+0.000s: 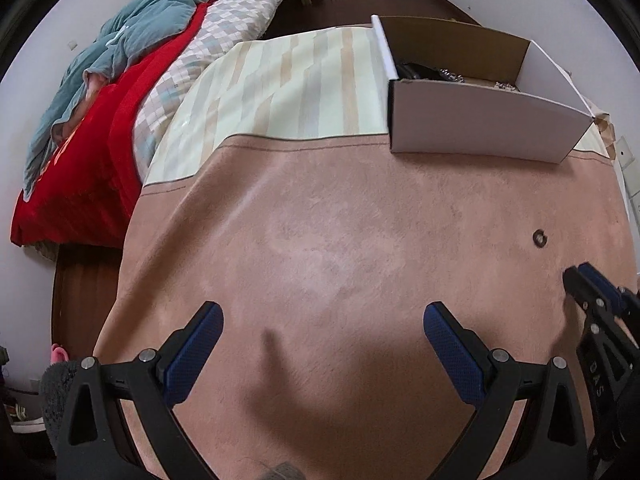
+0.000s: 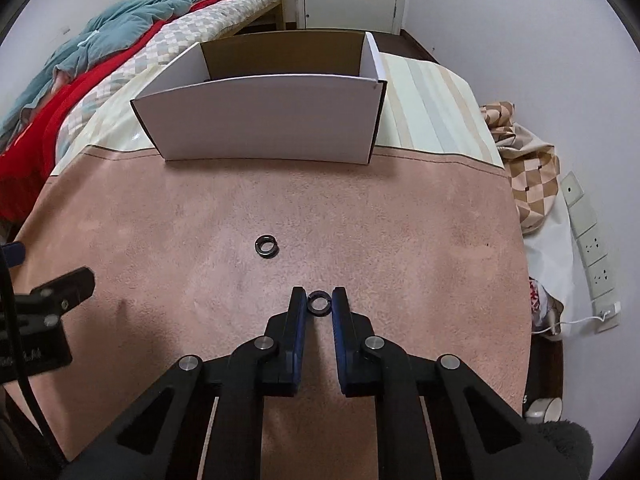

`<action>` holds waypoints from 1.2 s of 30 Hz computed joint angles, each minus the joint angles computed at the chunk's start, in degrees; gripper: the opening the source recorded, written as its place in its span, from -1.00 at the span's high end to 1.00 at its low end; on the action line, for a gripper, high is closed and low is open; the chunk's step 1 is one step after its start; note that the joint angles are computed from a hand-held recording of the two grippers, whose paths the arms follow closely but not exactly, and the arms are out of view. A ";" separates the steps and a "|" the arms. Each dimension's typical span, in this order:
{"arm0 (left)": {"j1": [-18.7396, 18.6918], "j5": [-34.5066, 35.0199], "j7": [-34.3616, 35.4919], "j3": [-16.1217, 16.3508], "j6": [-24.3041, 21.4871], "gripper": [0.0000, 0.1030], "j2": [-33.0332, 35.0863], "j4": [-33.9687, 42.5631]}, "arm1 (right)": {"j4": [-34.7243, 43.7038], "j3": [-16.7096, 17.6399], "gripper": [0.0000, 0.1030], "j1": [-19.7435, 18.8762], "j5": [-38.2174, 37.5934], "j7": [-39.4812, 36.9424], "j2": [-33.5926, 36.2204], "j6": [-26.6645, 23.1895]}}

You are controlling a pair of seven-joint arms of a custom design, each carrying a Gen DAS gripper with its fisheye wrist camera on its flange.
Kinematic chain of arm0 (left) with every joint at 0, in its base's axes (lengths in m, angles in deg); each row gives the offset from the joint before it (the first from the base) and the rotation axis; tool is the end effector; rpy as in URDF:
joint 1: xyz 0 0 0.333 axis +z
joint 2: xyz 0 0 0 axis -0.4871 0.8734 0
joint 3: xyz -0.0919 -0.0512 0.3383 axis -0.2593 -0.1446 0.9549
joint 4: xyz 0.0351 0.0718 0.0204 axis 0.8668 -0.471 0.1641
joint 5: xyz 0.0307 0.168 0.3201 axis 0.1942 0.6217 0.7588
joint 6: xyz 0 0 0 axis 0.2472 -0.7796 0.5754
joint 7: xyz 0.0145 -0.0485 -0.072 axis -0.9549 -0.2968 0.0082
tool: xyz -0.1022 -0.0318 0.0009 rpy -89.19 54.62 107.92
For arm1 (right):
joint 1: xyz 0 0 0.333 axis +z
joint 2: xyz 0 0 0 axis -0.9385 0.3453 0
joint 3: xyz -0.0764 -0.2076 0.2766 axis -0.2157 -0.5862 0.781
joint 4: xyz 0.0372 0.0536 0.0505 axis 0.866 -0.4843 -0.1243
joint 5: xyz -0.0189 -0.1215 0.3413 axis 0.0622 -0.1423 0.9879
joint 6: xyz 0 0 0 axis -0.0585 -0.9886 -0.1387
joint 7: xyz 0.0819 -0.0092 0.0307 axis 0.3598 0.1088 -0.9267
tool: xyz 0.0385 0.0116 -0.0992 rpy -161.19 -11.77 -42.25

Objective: Organize jewelry
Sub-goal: 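Grasp one black ring earring with the right tool while the left tool grasps the other, then carry both black earrings over the white box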

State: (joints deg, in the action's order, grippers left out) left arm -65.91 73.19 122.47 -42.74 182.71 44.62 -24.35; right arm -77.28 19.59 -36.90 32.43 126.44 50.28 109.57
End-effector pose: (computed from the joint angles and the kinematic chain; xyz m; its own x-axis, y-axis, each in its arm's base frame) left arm 0.5244 -0.4673 0.5057 -0.2290 -0.9522 -0.2020 -0.9072 0.2840 -0.3104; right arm 0.4664 0.3877 0.4659 -0.2017 -0.9794 -0.0091 -0.8784 0.1850 -0.4408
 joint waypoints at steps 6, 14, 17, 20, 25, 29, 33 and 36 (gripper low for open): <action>-1.32 -2.22 2.95 -0.65 0.13 -0.99 5.25 8.28 | -5.47 -0.84 0.74 -2.06 0.53 5.45 -5.20 3.75; -5.53 -9.15 9.66 -0.18 -4.55 -0.97 17.04 25.75 | -9.36 -0.34 0.74 -5.35 -1.67 8.40 -9.62 1.21; -6.64 -10.13 11.01 0.46 -3.09 -0.62 17.66 26.07 | -10.62 -0.11 0.74 -6.19 -1.44 9.66 -10.30 1.08; -6.83 -10.67 12.00 0.57 0.63 -0.07 16.27 23.25 | -11.18 0.07 0.74 -6.71 -1.59 10.13 -10.56 1.08; -7.67 -10.51 14.10 0.92 1.45 0.68 16.51 24.01 | -11.26 0.19 0.74 -7.10 -2.03 10.56 -10.02 1.22; -7.16 -10.82 14.62 1.07 3.00 0.80 15.73 22.31 | -10.84 0.33 0.74 -6.87 -2.21 10.52 -9.67 0.83; -6.72 -11.18 14.65 1.11 4.19 0.80 15.35 21.55 | -10.41 0.42 0.74 -6.63 -2.77 10.89 -9.91 0.33; -5.90 -11.71 14.81 0.69 5.93 0.80 13.40 19.02 | -10.00 0.50 0.74 -6.57 -3.19 11.11 -10.41 0.30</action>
